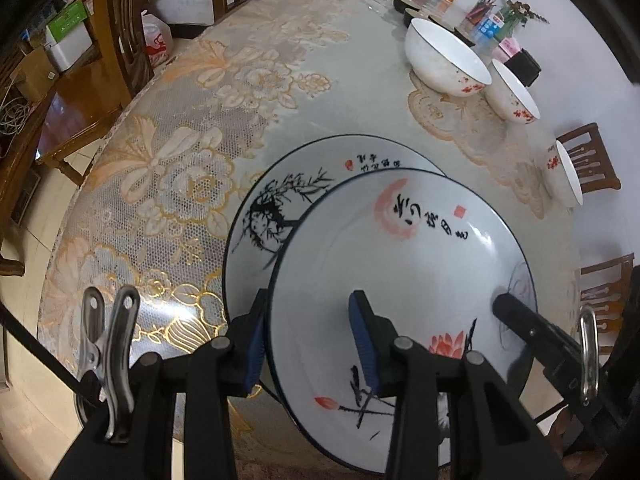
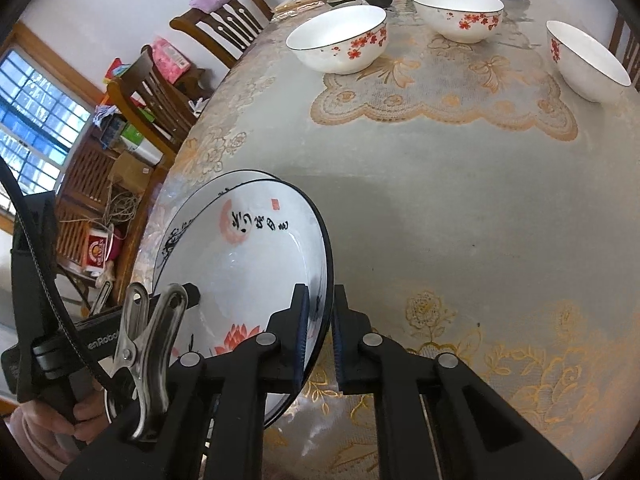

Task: Organize plates and bowls
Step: 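Carry the lotus plate with the right tool onto the stacked plates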

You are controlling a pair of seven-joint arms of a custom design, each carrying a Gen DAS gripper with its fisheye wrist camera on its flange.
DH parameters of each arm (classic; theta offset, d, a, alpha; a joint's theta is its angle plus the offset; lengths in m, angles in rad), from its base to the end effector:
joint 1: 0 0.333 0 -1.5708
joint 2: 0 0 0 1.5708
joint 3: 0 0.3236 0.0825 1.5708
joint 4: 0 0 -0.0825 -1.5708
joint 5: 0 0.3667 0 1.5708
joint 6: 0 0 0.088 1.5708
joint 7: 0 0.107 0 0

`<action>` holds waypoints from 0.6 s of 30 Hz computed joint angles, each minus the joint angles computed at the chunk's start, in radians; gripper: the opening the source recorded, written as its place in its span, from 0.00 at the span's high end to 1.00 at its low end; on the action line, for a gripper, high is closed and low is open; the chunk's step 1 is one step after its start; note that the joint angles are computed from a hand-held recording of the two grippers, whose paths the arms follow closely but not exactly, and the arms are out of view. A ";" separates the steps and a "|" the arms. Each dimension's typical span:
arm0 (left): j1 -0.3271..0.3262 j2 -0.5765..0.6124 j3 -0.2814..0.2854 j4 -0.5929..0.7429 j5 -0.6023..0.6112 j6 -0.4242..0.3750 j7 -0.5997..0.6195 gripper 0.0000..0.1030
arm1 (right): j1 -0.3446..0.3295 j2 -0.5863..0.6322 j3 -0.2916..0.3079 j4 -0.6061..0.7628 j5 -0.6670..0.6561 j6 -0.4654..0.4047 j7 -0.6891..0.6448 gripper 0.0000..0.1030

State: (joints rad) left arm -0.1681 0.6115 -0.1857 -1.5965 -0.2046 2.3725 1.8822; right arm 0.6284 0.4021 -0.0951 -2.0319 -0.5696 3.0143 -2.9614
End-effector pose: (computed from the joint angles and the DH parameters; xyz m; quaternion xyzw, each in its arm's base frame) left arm 0.6647 -0.2254 0.3138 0.5095 -0.8467 0.1495 0.0343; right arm 0.5172 0.3567 0.3242 -0.4221 0.8553 -0.0273 0.2994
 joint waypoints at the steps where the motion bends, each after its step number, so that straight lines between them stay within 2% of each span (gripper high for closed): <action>1: 0.000 0.004 0.000 0.008 0.001 -0.008 0.002 0.61 | -0.002 0.001 0.001 0.001 0.004 0.001 0.002 0.88; 9: 0.015 0.028 -0.002 0.070 -0.019 -0.075 -0.016 0.60 | 0.016 0.025 -0.013 0.040 -0.002 -0.038 0.019 0.88; 15: 0.005 0.002 0.008 0.050 0.012 -0.027 0.002 0.60 | 0.020 0.038 -0.022 0.055 -0.028 -0.041 0.052 0.87; 18: 0.009 0.001 0.006 0.048 0.010 -0.025 0.009 0.60 | 0.004 0.036 0.003 0.067 -0.019 -0.075 0.029 0.87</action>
State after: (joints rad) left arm -0.1587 0.6122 -0.1796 -1.5489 -0.1944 2.3480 1.8908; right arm 0.6321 0.4384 -0.0922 -1.9649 -0.5885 2.9393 -2.9328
